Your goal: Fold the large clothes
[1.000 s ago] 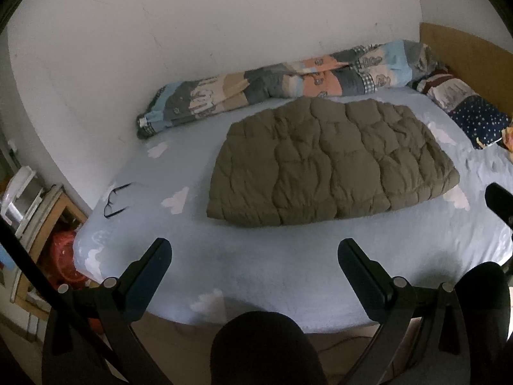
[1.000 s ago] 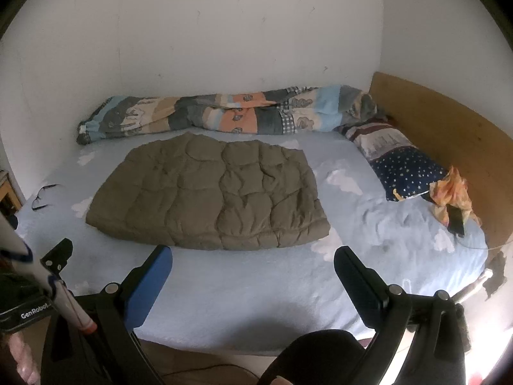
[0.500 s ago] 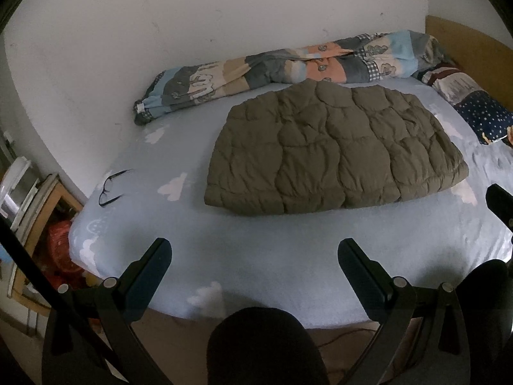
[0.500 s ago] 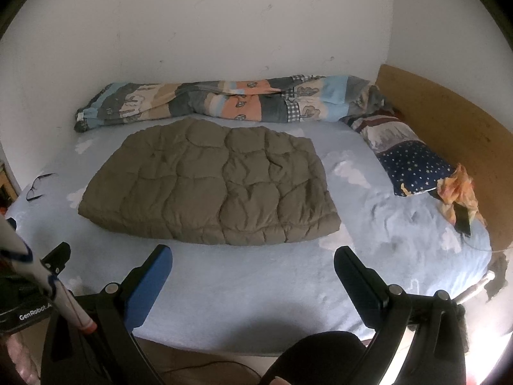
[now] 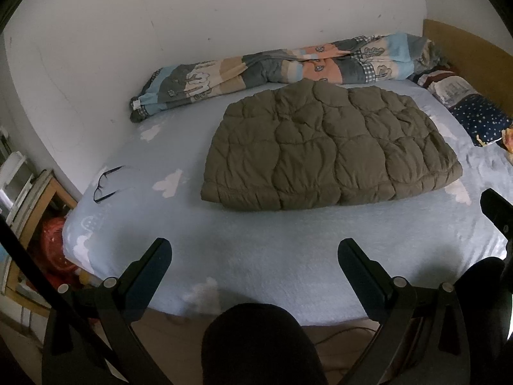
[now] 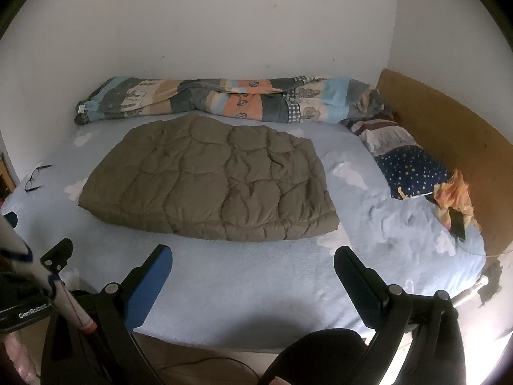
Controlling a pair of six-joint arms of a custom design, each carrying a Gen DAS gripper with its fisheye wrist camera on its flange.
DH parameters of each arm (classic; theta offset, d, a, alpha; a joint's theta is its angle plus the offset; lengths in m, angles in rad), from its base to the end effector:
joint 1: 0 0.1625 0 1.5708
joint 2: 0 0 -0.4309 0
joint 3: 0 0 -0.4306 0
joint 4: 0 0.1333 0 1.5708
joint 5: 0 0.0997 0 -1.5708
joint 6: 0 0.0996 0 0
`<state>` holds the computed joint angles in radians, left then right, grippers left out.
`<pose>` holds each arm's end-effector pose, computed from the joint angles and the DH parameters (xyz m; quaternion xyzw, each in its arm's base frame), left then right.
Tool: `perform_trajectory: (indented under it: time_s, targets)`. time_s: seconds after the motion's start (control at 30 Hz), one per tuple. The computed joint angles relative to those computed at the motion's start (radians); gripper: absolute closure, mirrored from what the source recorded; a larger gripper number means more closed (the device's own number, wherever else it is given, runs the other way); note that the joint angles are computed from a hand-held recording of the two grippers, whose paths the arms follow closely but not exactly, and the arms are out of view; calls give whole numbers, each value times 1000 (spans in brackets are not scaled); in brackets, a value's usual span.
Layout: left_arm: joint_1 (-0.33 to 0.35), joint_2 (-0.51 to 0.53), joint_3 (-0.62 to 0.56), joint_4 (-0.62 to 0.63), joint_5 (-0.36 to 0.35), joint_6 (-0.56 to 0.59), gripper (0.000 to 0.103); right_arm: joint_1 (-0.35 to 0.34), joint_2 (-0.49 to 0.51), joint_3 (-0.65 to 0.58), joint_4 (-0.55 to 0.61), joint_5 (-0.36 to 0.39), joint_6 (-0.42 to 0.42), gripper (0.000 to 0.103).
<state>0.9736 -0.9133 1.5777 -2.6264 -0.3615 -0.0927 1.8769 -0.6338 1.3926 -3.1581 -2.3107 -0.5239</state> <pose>-0.2108 -0.7128 0.2435 0.0944 0.8091 -0.3390 0.4707 0.2985 -0.7250 0.1452 0.2109 -0.8397 0.3371 0.3698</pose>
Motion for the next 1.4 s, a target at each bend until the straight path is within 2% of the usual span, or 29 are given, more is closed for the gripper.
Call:
perform_trajectory:
  time_s: [0.63,1.4]
  targets:
    - [7,-22,23,-12,-11,-28,0,22,13,8,-24,-31,-46,1]
    - [-3,-31,40,-44,3,-5,0,19,-4,31,-35,4,-41,1]
